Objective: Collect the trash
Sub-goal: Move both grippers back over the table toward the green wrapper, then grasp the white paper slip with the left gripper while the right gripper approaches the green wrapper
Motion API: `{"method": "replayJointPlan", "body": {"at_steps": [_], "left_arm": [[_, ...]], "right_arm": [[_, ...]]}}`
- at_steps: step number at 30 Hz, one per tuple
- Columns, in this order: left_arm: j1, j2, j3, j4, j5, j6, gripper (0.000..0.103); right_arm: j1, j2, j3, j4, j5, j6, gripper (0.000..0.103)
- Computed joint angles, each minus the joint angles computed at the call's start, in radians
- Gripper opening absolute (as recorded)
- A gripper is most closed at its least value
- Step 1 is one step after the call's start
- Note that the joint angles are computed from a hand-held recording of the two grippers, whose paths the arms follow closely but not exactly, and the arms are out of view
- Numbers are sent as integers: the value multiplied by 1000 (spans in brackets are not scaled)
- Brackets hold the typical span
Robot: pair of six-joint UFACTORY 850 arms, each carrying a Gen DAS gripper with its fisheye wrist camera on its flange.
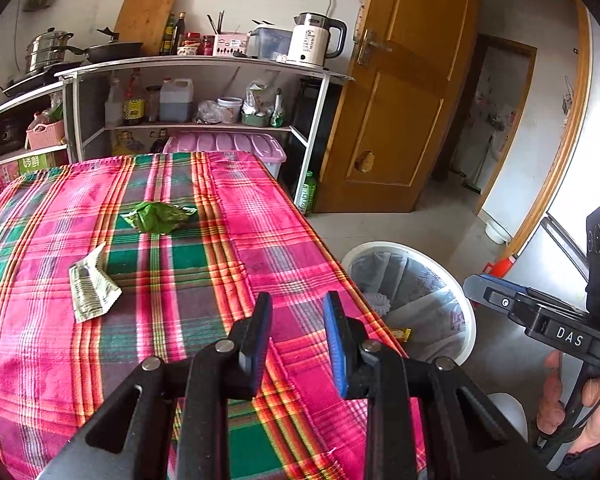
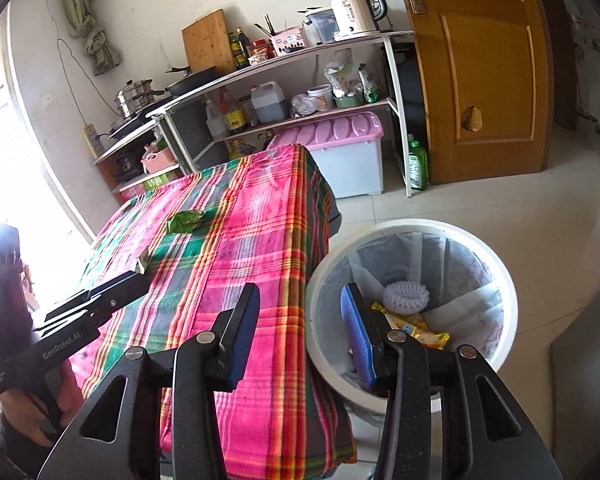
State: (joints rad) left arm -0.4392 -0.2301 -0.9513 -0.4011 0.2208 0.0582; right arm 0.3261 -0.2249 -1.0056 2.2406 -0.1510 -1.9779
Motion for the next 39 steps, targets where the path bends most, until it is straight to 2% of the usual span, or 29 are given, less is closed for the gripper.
{"method": "replayJointPlan", "body": {"at_steps": [13,15,16,21,29,35,39], "left_arm": [[49,55,79,-180,43,130,28],[58,58,86,-216,50,156,36],[62,60,90,-231,57,164,45],[94,60,97,-253,73,167,46],[151,4,53,-356,70,250,46],[187,-70,-14,-530,26,389,46],[196,-113,-56,-715,7,552,46]], "right_arm": [[47,-48,-61,-208,-5,170,45],[52,-60,-77,-255,-7,209,45],[54,-64,-82,-270,-7,222,45],[69,-95,-121,-376,-8,314,45],[84,-144,-180,-516,-11,436,45],[85,-188,-225,-630,-20,547,45],[84,-215,-254,-691,-28,604,45]]}}
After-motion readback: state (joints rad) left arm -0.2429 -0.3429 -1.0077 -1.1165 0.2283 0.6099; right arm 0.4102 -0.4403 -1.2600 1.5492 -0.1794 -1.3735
